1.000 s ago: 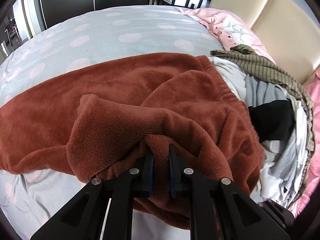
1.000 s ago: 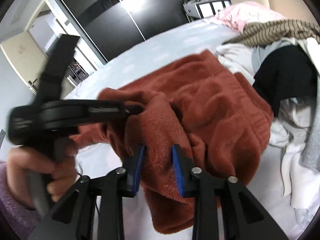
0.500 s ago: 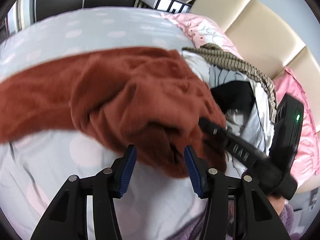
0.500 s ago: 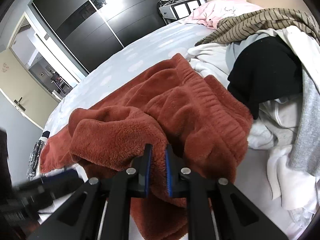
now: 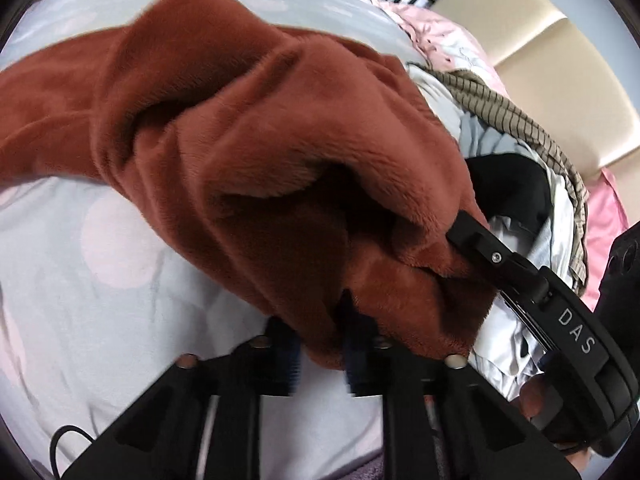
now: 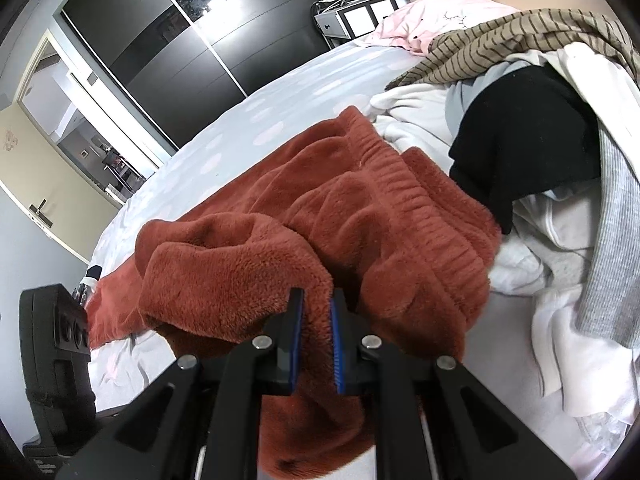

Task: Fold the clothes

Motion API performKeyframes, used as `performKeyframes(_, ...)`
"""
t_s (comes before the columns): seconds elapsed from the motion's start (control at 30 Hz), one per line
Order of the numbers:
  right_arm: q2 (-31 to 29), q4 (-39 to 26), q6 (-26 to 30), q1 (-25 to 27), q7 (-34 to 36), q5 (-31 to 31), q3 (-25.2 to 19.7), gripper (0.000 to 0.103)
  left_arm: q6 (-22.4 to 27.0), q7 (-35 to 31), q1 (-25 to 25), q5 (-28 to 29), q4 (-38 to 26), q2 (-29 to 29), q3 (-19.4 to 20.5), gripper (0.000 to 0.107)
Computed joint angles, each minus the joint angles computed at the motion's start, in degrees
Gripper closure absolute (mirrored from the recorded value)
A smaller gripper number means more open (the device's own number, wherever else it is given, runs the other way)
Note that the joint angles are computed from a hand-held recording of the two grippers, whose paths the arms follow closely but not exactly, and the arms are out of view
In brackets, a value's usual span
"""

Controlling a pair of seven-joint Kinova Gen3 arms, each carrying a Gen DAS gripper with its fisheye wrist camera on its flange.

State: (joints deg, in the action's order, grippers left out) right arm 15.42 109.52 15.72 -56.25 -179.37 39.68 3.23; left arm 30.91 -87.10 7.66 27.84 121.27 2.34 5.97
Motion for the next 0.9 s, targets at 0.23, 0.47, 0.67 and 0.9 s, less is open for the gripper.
performKeyframes(0.23,-1.59,2.42,0.11,-14.58,-15.47,13.04,14.39,0.092,0.81,13.84,-12.25,-16.31,1.51,-13.82,10.9,0.102)
performKeyframes(0.47,-4.05,3.63,7.46,-12.5,-31.78,29.01,7.21,0.094,7.96,23.95,-8.0,-32.42,-1.01,-25.68,6.16,0.102)
performKeyframes(0.67,-4.6,3.73,11.66,-2.99,-32.6,27.49,-3.74,0.103,14.49,21.22,-6.64,-39.24,-4.66,-30.62,7.99,0.102)
performKeyframes(0.9,-1.61,5.15,-4.65,15.59,-17.01,11.18,-15.99,0.088,13.47,22.78,-8.64,-37.26,-0.07,-27.67,8.19,0.102)
